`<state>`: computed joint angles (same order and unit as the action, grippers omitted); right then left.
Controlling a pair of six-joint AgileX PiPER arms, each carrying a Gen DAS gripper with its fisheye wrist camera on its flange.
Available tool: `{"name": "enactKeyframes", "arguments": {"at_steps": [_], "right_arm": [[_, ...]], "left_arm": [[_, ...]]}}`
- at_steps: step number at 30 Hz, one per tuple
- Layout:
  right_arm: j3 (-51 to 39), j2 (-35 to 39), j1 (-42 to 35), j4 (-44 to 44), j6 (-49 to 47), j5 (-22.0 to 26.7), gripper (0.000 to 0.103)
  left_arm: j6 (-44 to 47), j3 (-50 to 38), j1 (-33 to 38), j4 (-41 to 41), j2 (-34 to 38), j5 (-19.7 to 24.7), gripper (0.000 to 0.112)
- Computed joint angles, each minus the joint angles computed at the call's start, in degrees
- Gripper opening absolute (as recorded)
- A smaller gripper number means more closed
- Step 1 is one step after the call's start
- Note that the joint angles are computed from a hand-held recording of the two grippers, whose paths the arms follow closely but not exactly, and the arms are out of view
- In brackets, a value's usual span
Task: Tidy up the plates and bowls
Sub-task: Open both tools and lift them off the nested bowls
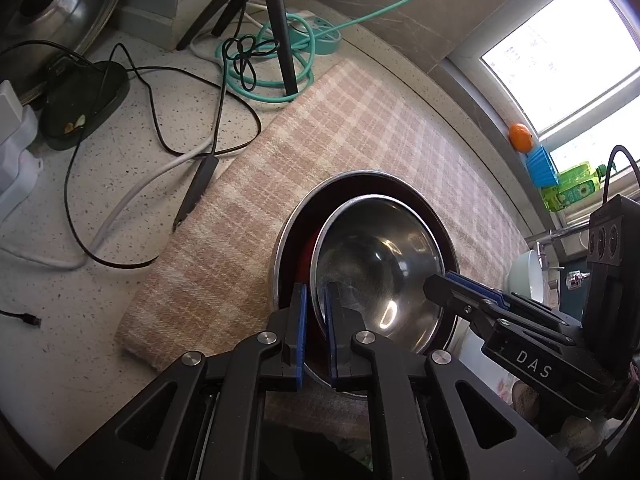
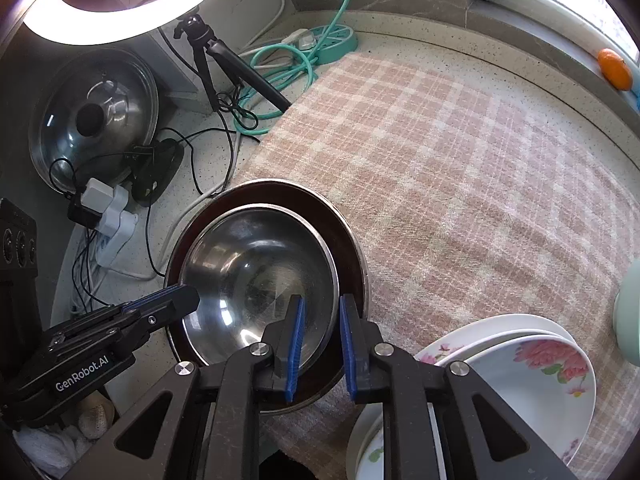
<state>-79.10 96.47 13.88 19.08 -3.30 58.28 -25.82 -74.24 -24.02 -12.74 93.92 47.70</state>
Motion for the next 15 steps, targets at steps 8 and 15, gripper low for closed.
{"name": "enactKeyframes", "arguments": {"at_steps": [8,15], "right_arm": [[0.2,-0.5,-0.2,0.4,-0.3,-0.2,0.018],[1.3,-2.1,-2.6,3.3,-2.0,-1.7,0.018]], "left_arm": [[-0.4,0.6,0.0,0.0,-0.5,-0.5,0.007],[-1.0,0.1,-0.2,0.4,-1.2,-1.1,0.007]]}}
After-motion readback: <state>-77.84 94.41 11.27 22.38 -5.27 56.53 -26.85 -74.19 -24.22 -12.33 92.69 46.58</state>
